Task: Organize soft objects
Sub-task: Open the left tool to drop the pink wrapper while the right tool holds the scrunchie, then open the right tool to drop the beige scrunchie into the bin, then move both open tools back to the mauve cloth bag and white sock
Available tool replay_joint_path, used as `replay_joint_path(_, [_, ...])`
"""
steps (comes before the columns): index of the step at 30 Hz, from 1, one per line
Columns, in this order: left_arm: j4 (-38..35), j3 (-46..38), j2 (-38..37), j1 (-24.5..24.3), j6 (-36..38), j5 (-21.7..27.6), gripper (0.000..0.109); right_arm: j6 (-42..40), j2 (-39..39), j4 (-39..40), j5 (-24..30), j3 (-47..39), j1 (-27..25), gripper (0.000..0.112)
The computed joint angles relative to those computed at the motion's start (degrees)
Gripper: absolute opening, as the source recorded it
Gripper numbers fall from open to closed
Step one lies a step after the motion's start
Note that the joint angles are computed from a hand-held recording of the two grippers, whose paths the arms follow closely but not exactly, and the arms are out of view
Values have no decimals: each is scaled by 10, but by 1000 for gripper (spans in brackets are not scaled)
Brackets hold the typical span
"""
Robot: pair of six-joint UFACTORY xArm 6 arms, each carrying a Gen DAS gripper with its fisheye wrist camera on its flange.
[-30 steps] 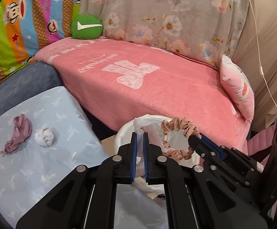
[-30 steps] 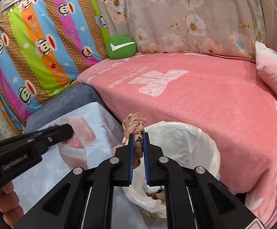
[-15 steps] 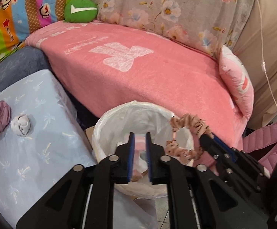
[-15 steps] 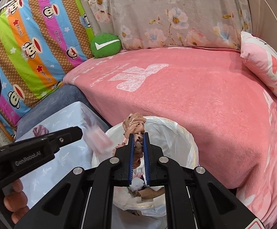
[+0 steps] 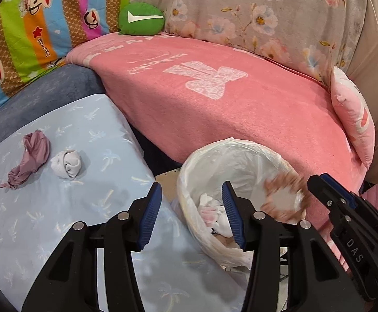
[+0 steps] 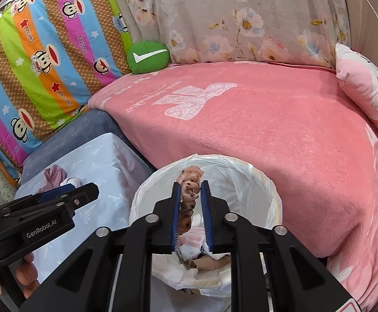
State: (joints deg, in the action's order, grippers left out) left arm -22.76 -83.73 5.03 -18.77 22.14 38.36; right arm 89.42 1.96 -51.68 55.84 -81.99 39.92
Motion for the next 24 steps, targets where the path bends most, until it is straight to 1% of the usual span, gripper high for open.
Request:
replay_joint_path(3, [3, 3, -3, 4, -1, -3, 46, -4, 11, 0, 6, -15, 3, 27])
replay_joint_path(16, [-7, 20, -16, 29, 6, -14, 46, -25, 45, 2, 17, -63, 18, 29])
replay_joint_path(24, [-16, 17, -14, 50, 8, -14, 46, -51, 83, 10, 22, -113, 28, 30])
